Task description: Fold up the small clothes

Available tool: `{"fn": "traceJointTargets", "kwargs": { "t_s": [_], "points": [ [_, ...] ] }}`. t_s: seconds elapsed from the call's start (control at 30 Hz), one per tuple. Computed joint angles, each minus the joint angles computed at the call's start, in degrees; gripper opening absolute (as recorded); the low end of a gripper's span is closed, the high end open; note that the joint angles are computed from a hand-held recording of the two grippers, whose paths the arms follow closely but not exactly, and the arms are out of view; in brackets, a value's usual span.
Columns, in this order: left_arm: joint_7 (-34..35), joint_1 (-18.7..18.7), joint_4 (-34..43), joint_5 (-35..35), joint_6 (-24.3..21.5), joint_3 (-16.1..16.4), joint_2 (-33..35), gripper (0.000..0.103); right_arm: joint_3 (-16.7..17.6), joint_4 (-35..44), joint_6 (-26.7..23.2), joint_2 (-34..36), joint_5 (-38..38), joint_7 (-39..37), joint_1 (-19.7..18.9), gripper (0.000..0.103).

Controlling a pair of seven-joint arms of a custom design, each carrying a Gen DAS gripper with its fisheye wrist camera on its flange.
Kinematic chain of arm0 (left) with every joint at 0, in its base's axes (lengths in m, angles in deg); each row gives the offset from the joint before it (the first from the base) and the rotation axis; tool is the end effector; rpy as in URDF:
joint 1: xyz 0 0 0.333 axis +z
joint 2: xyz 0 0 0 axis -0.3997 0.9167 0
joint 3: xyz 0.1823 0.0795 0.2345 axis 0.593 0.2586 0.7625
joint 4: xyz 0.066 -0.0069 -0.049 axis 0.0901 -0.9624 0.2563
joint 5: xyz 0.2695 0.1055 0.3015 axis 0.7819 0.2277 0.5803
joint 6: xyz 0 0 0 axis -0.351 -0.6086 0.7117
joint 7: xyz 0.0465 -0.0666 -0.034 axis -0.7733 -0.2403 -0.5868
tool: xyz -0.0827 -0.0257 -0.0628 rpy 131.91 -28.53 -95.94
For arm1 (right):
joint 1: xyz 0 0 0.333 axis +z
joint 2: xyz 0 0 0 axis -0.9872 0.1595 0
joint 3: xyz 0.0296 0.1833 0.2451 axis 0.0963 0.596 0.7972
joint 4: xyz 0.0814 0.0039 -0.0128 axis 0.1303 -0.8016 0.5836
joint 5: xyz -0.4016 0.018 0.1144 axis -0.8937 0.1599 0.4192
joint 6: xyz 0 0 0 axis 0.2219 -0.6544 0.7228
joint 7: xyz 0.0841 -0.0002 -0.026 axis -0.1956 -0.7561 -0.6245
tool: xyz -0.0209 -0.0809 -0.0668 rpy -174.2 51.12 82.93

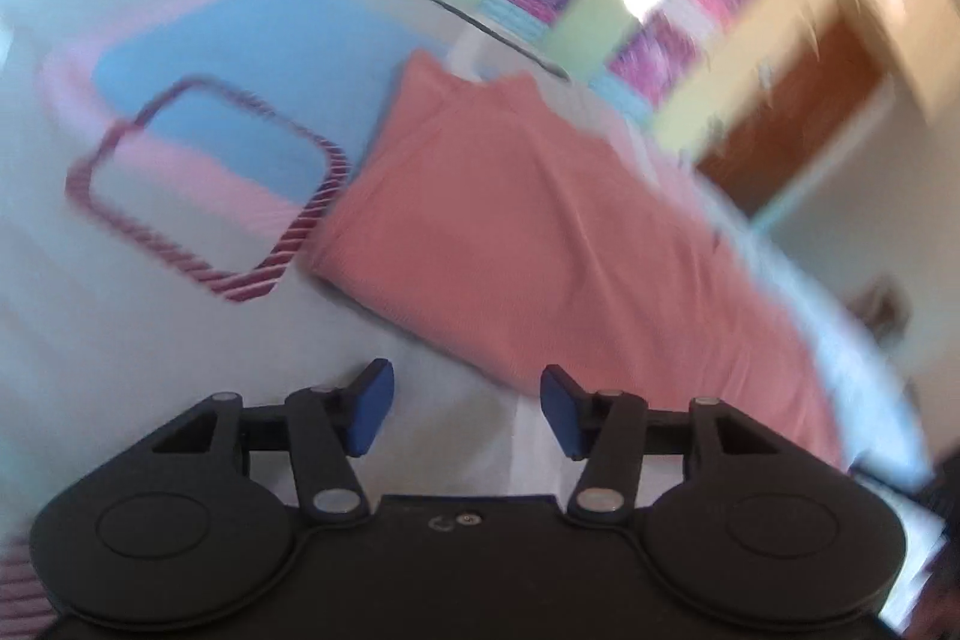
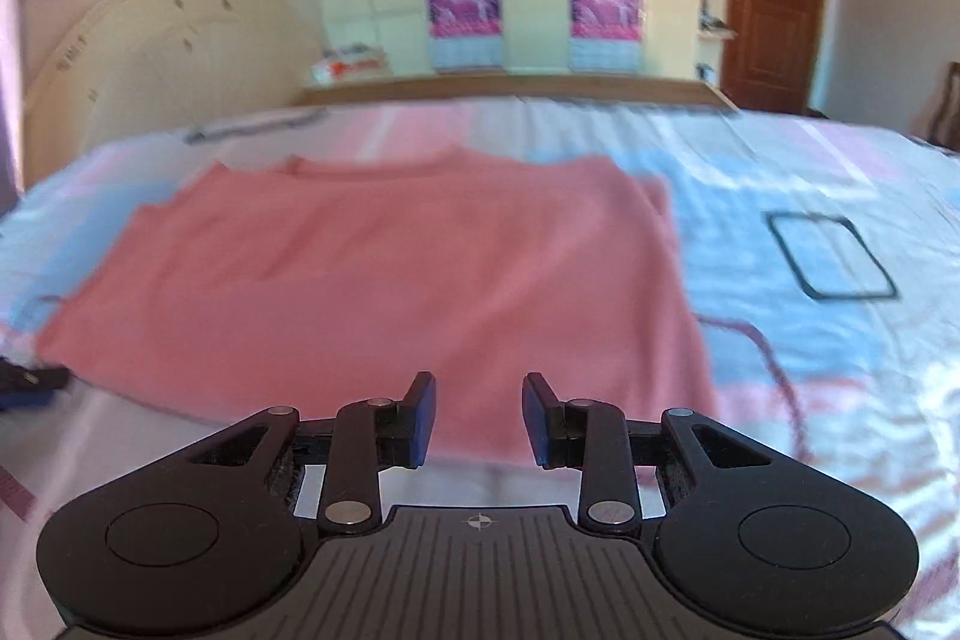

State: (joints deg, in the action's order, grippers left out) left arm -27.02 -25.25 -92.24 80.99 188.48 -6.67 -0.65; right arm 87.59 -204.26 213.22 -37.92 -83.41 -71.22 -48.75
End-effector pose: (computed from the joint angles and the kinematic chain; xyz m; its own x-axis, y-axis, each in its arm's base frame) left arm 0.5709 -0.3780 0.2588 -0.2642 -0.8001 0.5386 -0.8329 -0.0922 -0.5456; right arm 0.3857 0.3623 0.3207 -0.4205 -0.8947 -0.1506 -0.5531 0.3843 -0.7392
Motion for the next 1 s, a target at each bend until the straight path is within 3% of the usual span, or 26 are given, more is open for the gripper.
{"fn": "traceJointTargets", "kwargs": {
  "t_s": [0.07, 0.2, 0.33, 0.5, 0.57, 0.6, 0.63, 0.67, 0.7, 0.73, 0.8, 0.83, 0.93, 1.0],
  "points": [
    [-1.77, 1.33, 1.91, -1.34, 1.88, -1.5, 2.97, 0.052, -0.43, 1.36, 1.13, 0.92, -2.85, 1.07, -0.4, 0.0],
    [-5.02, -1.61, 7.56, -1.46, 5.26, 1.1, 7.48, 0.051, -2.39, 5.51, 5.73, 4.63, -6.44, 2.45, -1.91, 0.0],
    [-8.3, -8.49, 13.01, -5.07, 10.45, 7.58, 11.02, 0.051, -4.92, 12.15, 10.89, 10.87, -10.81, 1.76, -3.0, 0.0],
    [-11.0, -15.78, 19.16, -8.73, 10.78, 14.34, 13.5, 0.046, -8.54, 20.88, 16.66, 19.27, -11.54, -0.67, -3.37, 0.0],
    [-12.42, -15.29, 21.94, -6.76, 9.09, 13.46, 15.16, 0.032, -9.71, 23.12, 17.72, 21.32, -10.78, -1.17, -2.89, 0.0],
    [-13.12, -13.49, 23.25, -4.42, 7.83, 11.4, 16.34, 0.025, -10.33, 23.82, 18.12, 21.9, -11.16, -0.66, -2.45, 0.0],
    [-11.97, -11.51, 24.13, -3.9, 6.18, 8.71, 17.51, 0.012, -10.89, 24.45, 18.58, 22.42, -11.65, -0.18, -2.07, 0.0],
    [-14.84, -9.79, 25.2, 0.32, 5.35, 7.15, 18.61, 0.011, -11.26, 24.93, 19.11, 22.84, -11.72, -0.36, -1.85, 0.0],
    [-15.41, -9.8, 25.11, 0.52, 6.69, 7.59, 18.76, 0.01, -11.47, 25.46, 19.53, 23.37, -11.06, -1.63, -1.8, 0.0],
    [-14.11, -11.7, 23.71, -3.3, 9.09, 10.03, 17.57, 0.01, -11.33, 26.24, 19.8, 24.31, -8.6, -4.97, -2.1, 0.0],
    [-15.88, -17.39, 21.06, -6.87, 15.76, 17.93, 14.95, 0.01, -9.94, 27.58, 20.69, 26.54, 0.42, -14.87, -4.1, 0.0],
    [-15.57, -19.15, 19.7, -8.36, 17.15, 20.25, 13.87, 0.01, -11.15, 27.66, 21.29, 26.69, 0.65, -15.2, -3.23, 0.0],
    [-19.17, -17.2, 20.17, -4.82, 13.28, 18.36, 14.44, 0.014, -13.74, 27.13, 21.54, 26.01, 0.09, -13.61, -1.21, 0.0],
    [-21.16, -16.43, 21.14, -4.51, 14.36, 17.72, 15.77, 0.016, -15.03, 26.55, 23.32, 25.85, -3.03, -9.64, -0.53, 0.0]
  ]
}}
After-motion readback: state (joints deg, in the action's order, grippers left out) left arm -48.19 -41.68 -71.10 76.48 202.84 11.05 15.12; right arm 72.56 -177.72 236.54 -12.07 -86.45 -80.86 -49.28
